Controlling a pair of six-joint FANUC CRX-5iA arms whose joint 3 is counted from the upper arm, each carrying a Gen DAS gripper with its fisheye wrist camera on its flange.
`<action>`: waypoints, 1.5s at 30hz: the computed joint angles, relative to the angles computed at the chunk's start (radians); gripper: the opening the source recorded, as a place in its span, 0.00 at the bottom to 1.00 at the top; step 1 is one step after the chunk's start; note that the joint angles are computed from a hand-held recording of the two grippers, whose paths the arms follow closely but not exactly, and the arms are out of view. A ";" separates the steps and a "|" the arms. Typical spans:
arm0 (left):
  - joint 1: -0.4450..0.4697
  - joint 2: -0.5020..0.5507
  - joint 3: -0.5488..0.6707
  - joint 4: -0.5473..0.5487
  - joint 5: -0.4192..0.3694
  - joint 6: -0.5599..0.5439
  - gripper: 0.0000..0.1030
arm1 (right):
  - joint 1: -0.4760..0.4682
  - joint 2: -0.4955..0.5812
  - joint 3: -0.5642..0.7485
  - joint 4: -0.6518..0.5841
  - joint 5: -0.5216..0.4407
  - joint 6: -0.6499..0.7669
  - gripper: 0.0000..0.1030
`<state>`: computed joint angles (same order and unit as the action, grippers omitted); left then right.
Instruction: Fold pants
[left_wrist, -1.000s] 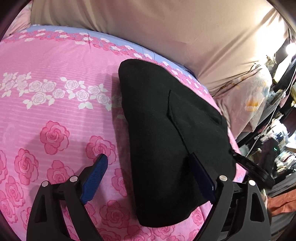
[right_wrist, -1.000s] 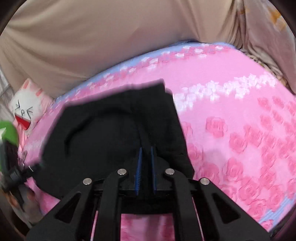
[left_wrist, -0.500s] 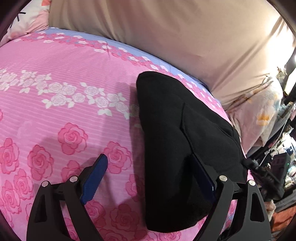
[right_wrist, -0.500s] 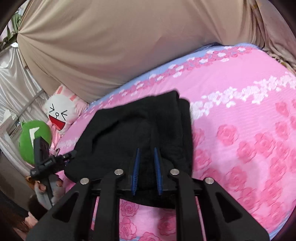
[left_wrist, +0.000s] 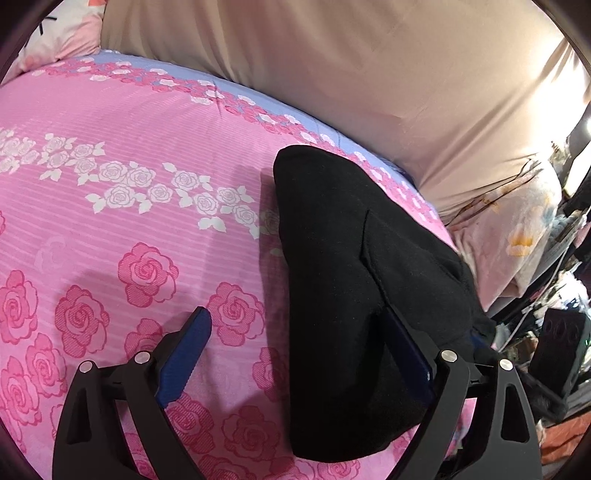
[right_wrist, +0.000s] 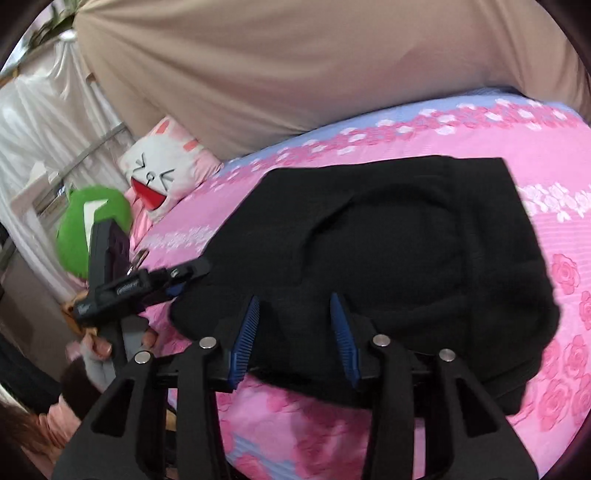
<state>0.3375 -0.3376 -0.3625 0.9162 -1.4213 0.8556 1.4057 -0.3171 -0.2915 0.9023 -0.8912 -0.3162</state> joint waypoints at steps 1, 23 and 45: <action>0.008 0.003 -0.006 0.016 -0.011 -0.004 0.88 | 0.025 -0.010 -0.003 0.034 -0.029 -0.031 0.38; 0.056 0.016 0.124 -0.027 -0.141 0.094 0.10 | 0.210 -0.080 -0.007 0.084 -0.497 -0.300 0.14; 0.051 -0.009 0.085 -0.007 -0.184 0.106 0.73 | 0.162 -0.157 -0.171 0.006 -0.384 -0.561 0.86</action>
<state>0.3888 -0.3464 -0.2777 0.9087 -1.6055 0.9612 1.5677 -0.4738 -0.4622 0.9083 -1.2755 -0.8768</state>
